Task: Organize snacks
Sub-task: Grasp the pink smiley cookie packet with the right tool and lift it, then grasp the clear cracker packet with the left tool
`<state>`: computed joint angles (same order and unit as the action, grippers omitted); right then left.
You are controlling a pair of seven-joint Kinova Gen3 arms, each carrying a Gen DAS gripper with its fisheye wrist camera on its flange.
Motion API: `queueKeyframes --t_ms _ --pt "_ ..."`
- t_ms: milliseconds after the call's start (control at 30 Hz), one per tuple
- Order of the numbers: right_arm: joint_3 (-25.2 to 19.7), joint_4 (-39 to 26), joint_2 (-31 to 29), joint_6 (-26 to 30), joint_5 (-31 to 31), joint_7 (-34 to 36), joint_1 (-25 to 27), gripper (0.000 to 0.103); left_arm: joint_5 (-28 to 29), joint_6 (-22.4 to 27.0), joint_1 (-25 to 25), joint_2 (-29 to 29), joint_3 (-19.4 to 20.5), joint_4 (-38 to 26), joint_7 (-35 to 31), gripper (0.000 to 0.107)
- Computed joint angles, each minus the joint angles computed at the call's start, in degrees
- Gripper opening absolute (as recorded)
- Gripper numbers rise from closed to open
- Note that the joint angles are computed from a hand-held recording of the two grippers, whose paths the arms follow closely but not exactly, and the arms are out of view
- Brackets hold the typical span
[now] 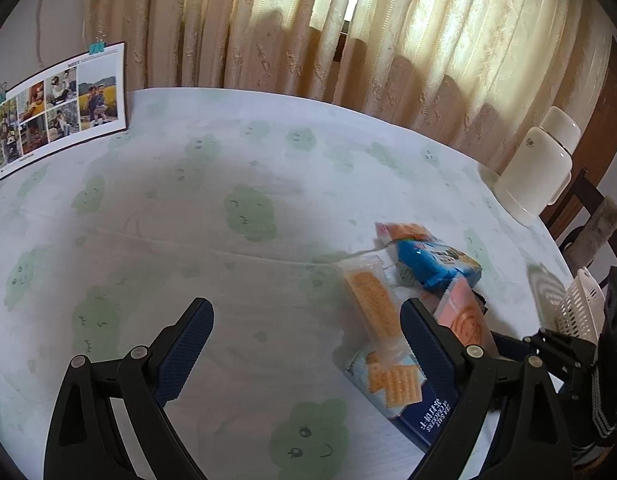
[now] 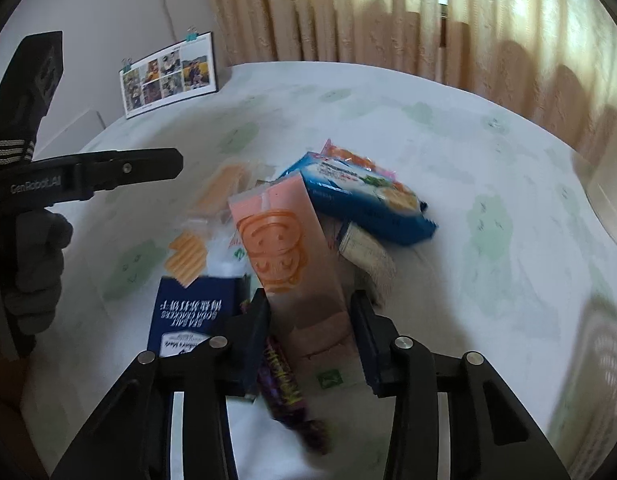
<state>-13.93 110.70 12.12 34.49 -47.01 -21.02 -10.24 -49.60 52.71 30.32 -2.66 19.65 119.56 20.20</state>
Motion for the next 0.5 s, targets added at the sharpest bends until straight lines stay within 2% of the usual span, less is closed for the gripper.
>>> queueKeyframes --t_ms 200,333,367,433,500 --pt "1.02 2.47 -1.57 1.67 -6.83 2.50 2.75 0.037 0.26 -4.03 -0.41 1.91 -1.34 -0.95 -2.38 0.093" --pt "2.17 3.58 -1.80 1.64 -10.05 3.70 3.25 0.037 1.97 -4.41 -0.38 3.96 -2.83 -3.06 -5.48 0.092" --pt "2.42 3.62 -1.77 1.83 -10.73 3.88 3.42 0.037 2.83 -3.83 -0.33 4.84 -3.24 -4.11 -6.89 0.089" --pt "2.80 3.95 -2.02 1.90 -12.58 4.93 3.97 0.037 4.86 -4.21 -0.38 5.92 -4.38 -5.29 -9.49 0.063" --pt "3.15 4.16 -2.15 2.78 -14.64 6.46 4.61 0.037 7.13 -6.86 -0.98 6.14 -5.79 -5.09 -11.34 0.055"
